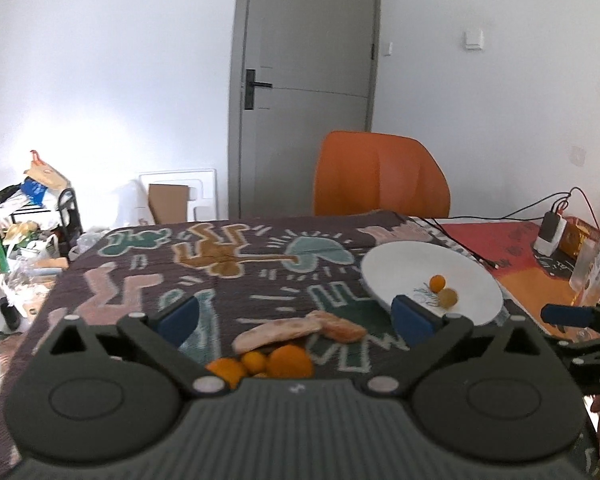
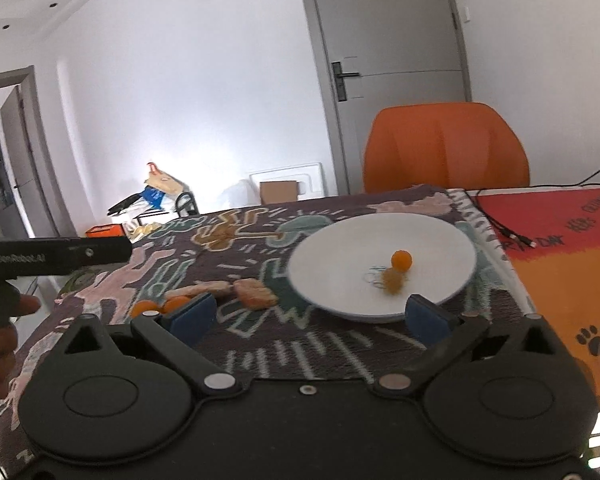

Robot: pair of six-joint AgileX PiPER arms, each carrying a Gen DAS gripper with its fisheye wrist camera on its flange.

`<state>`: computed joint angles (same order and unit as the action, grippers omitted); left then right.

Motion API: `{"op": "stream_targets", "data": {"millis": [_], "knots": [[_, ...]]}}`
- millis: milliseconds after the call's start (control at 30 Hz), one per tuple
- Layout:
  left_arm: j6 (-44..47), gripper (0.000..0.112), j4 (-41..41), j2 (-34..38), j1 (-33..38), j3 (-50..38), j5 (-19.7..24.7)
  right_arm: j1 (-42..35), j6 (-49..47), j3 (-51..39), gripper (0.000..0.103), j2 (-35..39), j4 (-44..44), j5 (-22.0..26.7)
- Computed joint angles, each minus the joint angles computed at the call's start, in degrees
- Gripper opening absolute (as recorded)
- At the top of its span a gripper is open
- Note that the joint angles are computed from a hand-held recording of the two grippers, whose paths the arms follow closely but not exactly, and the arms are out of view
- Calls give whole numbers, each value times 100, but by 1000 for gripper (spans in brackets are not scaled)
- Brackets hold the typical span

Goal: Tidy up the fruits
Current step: 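Lift both open tools away from the white plate, then grasp the red plum with the right tool while the left tool grasps a large orange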

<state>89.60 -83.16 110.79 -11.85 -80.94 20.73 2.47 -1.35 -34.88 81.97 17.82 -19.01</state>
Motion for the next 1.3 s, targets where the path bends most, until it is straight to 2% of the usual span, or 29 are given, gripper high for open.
{"op": "stream_targets", "data": {"millis": [133, 200, 300, 433, 600, 867, 1067, 1233, 1300], "knots": [[576, 101, -390, -248, 245, 375, 49, 308, -330, 0, 103, -8, 489, -75], [598, 101, -334, -329, 380, 492, 159, 426, -418, -23, 103, 16, 614, -78], [937, 101, -608, -465, 557, 743, 248, 701, -950, -66, 103, 57, 1240, -138], [986, 101, -607, -568, 819, 957, 553, 1022, -1541, -106, 103, 114, 1819, -254], [936, 101, -597, -610, 1023, 1106, 684, 1127, -796, -172, 103, 147, 1090, -111], [796, 101, -479, -552, 1341, 1160, 862, 1392, -1602, -507, 103, 314, 1823, 264], [430, 99, -237, -357, 1463, 1017, 950, 1417, -1340, -787, 103, 562, 1604, 476], [256, 96, -195, -154, 1449, 827, 934, 1419, -1499, -1100, 94, 810, 1746, 694], [124, 92, -107, -62, 1434, 724, 949, 1408, -1589, -1216, 86, 912, 1838, 781]]}}
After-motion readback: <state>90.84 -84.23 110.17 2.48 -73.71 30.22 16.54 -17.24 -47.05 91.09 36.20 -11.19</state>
